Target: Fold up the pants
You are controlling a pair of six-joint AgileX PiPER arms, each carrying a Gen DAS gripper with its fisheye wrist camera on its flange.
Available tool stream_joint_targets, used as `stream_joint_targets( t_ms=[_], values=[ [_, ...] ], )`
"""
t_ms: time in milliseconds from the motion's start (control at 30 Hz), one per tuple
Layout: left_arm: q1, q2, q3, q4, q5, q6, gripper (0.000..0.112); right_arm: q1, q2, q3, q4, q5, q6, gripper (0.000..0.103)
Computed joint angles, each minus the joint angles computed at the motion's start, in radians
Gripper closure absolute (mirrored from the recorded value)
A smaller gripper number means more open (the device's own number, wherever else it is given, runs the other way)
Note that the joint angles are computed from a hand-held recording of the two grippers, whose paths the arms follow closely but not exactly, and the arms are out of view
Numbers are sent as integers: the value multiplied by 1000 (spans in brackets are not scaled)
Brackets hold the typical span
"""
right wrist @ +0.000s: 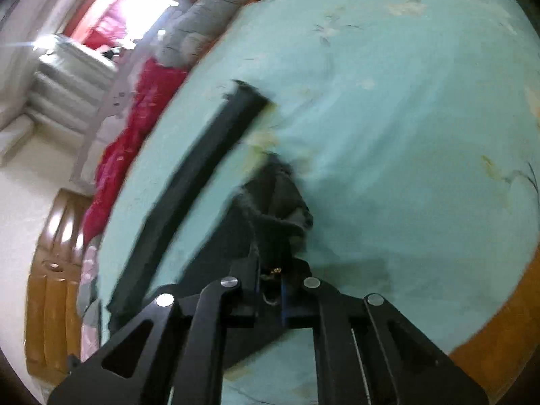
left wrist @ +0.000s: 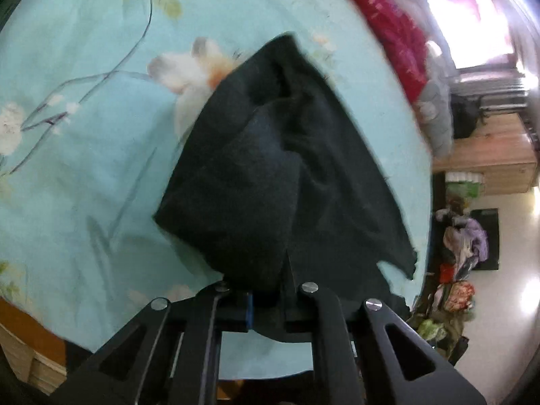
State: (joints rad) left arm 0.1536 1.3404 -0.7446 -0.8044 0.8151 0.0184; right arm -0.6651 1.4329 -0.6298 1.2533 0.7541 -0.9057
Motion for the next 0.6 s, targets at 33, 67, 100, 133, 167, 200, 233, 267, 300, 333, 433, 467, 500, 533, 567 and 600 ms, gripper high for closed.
stream_joint_targets(
  t_ms=[33,67,100,133,167,200,233,267,300,333,433,467,500,533,567,600],
  values=[
    [-27,-35,2,40,-10,-42,104,-18,-30,-1,7,19,-17,94],
    [-40,-49,5,53,-11,-56,103,-48,-62,-4,-5,38,-25,94],
    [-51,-60,15,66,-11,-71,103,-89,-77,-11,-31,59,-21,94],
    [-71,-49,39,82,-24,-93,103,-138,-67,-15,-55,78,-17,94],
    [-71,-25,53,80,-23,-91,103,-162,-55,-14,-77,63,-8,94],
    [-75,16,58,87,-25,-105,103,-178,-22,-16,-96,35,-3,94],
    [-77,41,79,75,-38,-102,103,-192,5,-14,-121,20,10,94],
    [-57,27,109,32,-50,-60,103,-192,27,-3,-145,-15,31,94],
    [-43,7,112,28,-36,-47,101,-197,34,8,-137,-22,17,94],
    [-42,-10,99,65,-13,-67,99,-209,26,20,-126,-9,3,94],
    [-11,-58,54,151,84,-39,95,-222,-7,7,-176,11,70,90],
    [14,-85,42,161,127,4,94,-225,-15,-12,-215,18,119,90],
    [26,-90,22,162,146,30,94,-243,-32,-25,-243,33,148,90],
    [77,-113,4,162,194,92,94,-257,-52,-38,-257,39,163,88],
    [95,-137,-25,185,219,114,90,-250,-69,-53,-274,28,185,86],
    [86,-147,-61,226,218,96,75,-252,-91,-68,-299,31,206,75]
  ],
)
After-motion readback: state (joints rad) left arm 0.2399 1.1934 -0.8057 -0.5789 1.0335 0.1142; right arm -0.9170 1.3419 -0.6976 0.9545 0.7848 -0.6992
